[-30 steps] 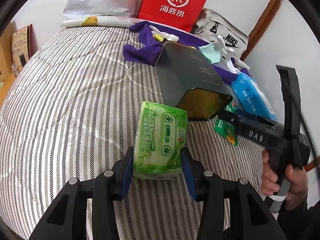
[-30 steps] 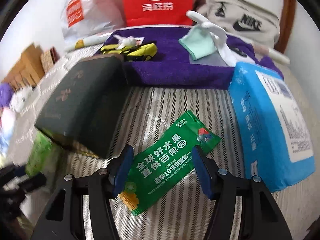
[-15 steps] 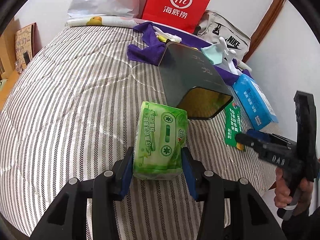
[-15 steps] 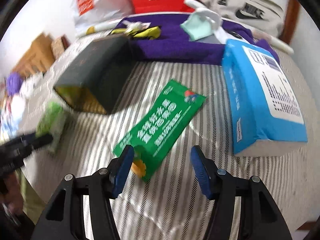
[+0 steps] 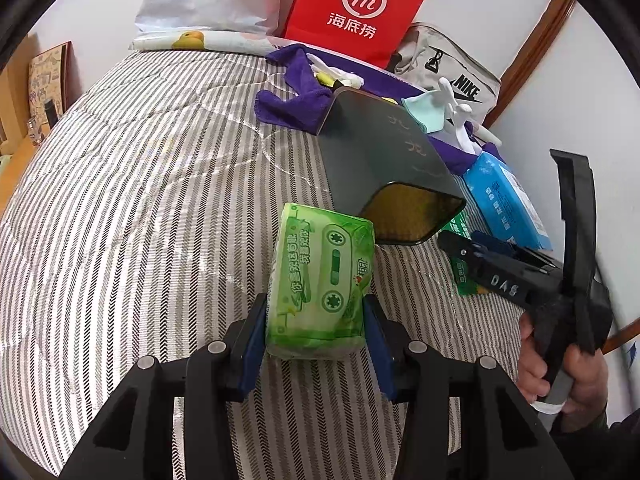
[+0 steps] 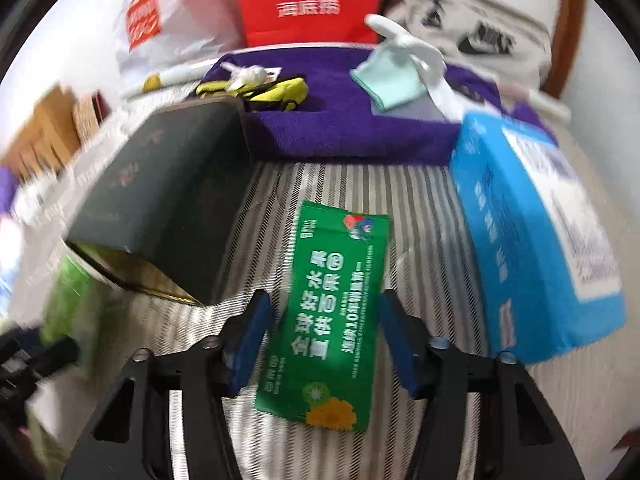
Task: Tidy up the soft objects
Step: 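Grasp the green snack packet with the right tool while the left tool holds the wipes, then carry the wipes with the left tool while the right tool carries the snack packet to the towel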
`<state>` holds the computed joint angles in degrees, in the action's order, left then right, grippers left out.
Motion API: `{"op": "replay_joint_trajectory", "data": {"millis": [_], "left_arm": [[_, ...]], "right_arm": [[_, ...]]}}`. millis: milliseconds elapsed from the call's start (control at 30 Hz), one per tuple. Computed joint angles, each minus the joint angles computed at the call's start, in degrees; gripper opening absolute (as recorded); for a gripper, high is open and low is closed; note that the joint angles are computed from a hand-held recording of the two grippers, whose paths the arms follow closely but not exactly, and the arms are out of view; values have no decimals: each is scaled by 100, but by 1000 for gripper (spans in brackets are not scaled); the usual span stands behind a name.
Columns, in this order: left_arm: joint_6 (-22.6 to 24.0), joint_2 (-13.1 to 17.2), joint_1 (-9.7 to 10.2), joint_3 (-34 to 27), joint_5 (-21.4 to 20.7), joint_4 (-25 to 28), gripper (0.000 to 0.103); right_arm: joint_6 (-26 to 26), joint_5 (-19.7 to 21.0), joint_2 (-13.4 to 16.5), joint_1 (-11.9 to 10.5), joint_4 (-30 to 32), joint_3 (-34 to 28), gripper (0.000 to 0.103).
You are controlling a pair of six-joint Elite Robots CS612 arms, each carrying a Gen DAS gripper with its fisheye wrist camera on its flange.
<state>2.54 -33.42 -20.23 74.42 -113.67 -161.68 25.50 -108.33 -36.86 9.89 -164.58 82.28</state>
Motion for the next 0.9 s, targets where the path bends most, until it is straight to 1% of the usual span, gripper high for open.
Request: {"op": "replay_joint_trajectory", "data": {"millis": [33,67,133,167,267,333,367,400,433,467,500,533,567,600,667,733,833,900], "left_arm": [[-1,0,-3,-1,4,4,44],[-8,1,-6,-3,14,11,44],[-15,-2,-13,6,6,7,44],[-9,-5,-15,12,-1,5,44],[28,-21,-29,37,-16,19,44],[65,-24,-45,37,-32,53,44],[80,-25,-62,38,-11,69,44],[79,-29,-79,47,42,71,44],[86,-38,-104,66,131,44,44],[90,-46,-123,87,196,8,44],[87,-55,-134,107,239,-23,44],[84,-64,-146,132,282,-66,44],[94,-75,-161,159,341,-102,44],[97,-91,-178,197,414,-164,44],[102,-117,-187,248,430,-217,44],[51,-145,-198,305,388,-264,43],[21,-185,-236,387,460,-306,43],[-2,-219,-271,454,529,-339,43]], "right_arm": [[-179,30,0,-1,-87,25,46],[-299,95,-26,-15,-130,74,40],[-372,203,-89,-48,-145,172,33],[-387,241,-123,-59,-149,224,32],[-443,334,-216,-72,-132,372,33],[-354,460,-218,-100,-227,405,38],[-317,529,-211,-111,-297,416,43],[-332,551,-184,-112,-393,409,45],[-405,496,-152,-100,-473,393,43],[-540,393,-128,-78,-564,396,38],[-629,408,-125,-80,-690,437,32],[-666,457,-139,-94,-779,488,30],[-655,569,-176,-123,-860,568,26],[-613,727,-219,-158,-906,640,24],[-539,1052,-318,-217,-980,802,23],[-558,1112,-402,-215,-1065,953,23],[-601,1244,-530,-204,-1277,1210,23],[-627,1263,-616,-193,-1471,1394,23]]}}
